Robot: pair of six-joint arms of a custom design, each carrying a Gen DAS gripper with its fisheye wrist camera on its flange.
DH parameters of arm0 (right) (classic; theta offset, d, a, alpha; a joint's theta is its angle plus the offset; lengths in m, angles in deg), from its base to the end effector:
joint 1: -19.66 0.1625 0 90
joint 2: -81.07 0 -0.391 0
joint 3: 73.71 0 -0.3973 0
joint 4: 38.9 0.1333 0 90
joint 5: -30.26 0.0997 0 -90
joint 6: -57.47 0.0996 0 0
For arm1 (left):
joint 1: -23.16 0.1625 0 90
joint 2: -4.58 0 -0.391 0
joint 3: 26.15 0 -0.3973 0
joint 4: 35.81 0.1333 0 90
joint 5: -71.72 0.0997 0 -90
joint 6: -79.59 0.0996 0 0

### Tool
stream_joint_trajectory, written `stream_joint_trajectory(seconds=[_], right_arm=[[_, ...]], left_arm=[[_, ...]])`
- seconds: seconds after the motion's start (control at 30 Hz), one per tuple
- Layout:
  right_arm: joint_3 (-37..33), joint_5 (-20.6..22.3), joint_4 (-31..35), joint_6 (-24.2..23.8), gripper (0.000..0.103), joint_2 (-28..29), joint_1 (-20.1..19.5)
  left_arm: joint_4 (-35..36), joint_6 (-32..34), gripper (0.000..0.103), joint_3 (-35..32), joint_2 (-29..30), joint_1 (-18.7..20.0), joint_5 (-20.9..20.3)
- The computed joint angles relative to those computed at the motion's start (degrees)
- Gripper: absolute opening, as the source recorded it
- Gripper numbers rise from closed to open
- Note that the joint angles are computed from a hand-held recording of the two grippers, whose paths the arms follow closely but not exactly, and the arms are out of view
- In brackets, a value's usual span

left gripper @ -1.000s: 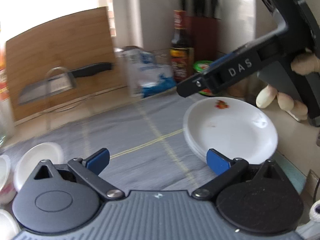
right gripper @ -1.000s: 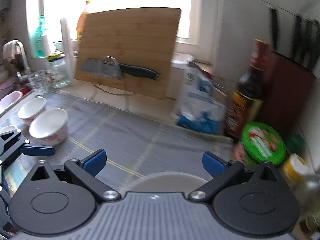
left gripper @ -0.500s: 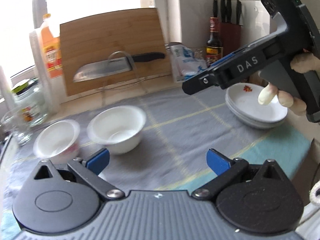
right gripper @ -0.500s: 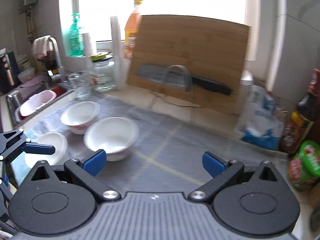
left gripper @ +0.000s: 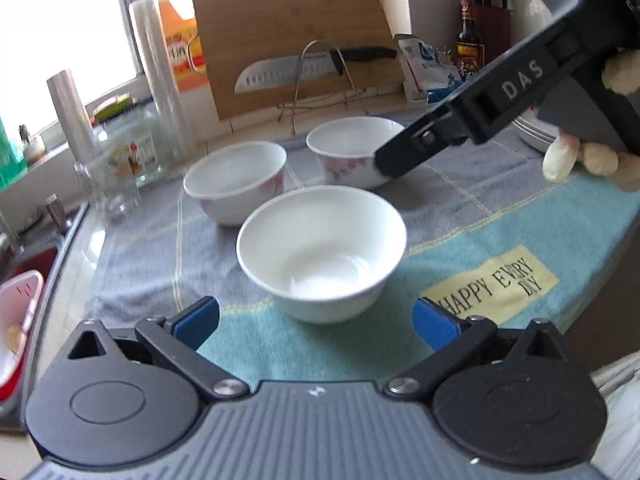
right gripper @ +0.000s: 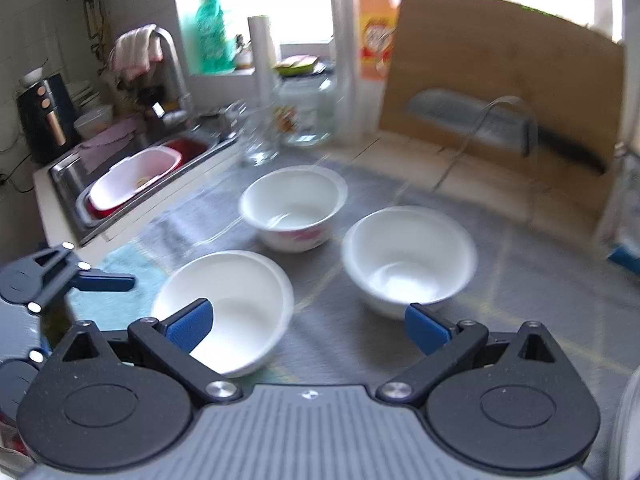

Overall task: Organize plates and bowls
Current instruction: 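Reach the right tool to a plain white bowl and grip its rim, then lift and carry the white bowl with the right tool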

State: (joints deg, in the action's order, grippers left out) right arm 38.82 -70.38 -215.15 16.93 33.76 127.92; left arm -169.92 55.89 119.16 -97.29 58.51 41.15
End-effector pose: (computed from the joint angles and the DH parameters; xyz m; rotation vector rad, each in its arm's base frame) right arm 0.2845 -0.4956 0.0336 1.3577 -2.5100 0.4683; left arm -0.1248 -0.3571 0.2225 0.5843 2.1382 -0.8092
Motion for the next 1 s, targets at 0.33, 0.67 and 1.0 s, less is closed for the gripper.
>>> stream_joint_trajectory(seconds=[0.33, 0.67, 1.0], right_arm=[[-3.4, 2.2, 8.2, -0.4, 0.103, 3.6, 0.1], [-7.9, 4.5, 13.3, 0.5, 0.095, 6.5, -0.5], [-9.2, 5.6, 15.9, 2.4, 0.086, 6.4, -1.1]], left_arm=[[-14.2, 8.6, 0.101, 1.0, 5.4, 3.6, -1.3], [-20.2, 13.3, 0.088, 1.4, 7.3, 4.2, -2.1], [-19.4, 11.9, 0.081, 1.3, 6.8, 3.9, -1.7]])
